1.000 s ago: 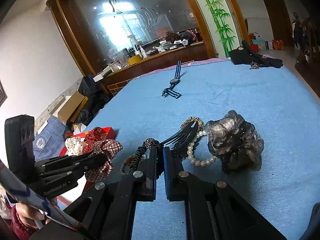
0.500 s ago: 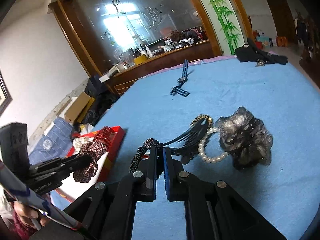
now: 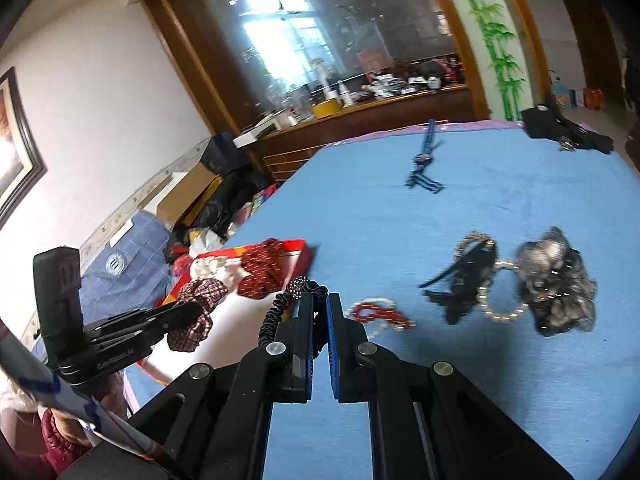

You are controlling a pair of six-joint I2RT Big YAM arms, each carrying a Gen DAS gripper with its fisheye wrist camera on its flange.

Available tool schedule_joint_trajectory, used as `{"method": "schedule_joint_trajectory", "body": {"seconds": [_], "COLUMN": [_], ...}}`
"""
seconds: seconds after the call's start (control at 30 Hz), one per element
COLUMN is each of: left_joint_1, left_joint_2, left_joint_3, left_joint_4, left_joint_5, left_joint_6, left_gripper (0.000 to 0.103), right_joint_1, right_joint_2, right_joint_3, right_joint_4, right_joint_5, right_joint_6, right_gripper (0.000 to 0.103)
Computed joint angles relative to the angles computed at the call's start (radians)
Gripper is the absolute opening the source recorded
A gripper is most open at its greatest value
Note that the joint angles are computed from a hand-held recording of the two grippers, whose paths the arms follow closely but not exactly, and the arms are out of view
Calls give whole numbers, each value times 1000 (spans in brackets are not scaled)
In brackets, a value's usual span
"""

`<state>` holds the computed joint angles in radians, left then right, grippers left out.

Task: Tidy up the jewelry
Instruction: 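Carry the plaid scrunchie with the left gripper while the right gripper carries the hair tie to the box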

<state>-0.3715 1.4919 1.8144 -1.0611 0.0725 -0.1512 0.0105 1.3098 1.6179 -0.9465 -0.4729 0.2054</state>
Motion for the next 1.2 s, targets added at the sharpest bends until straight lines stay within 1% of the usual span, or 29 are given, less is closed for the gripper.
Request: {"method": "schedule_joint_trajectory", "body": {"seconds": [0.3,0.6,0.8,1.2], "left_joint_1": [85,158,197,230], "left_joint_2": [-39,-37,-27,3], "left_joint_3": [-60,-81,-86,-79], "left_joint_4": [17,1,-4,-19], "left_joint_5": [-2,27,35,36], "left_joint_6": [-2,-4,-8,-8], "left_gripper": [18,18,18,18], "right_joint_1": [126,219,253,285], "right_joint_2": [72,169,241,346], "right_joint_3": [79,172,238,322], "right_joint_4": [-42,-79,-109,-154], "right_joint_5": [20,38,77,92], "right_joint_6": [-3,15,21,41], "right_gripper": [7,8,8,8]}}
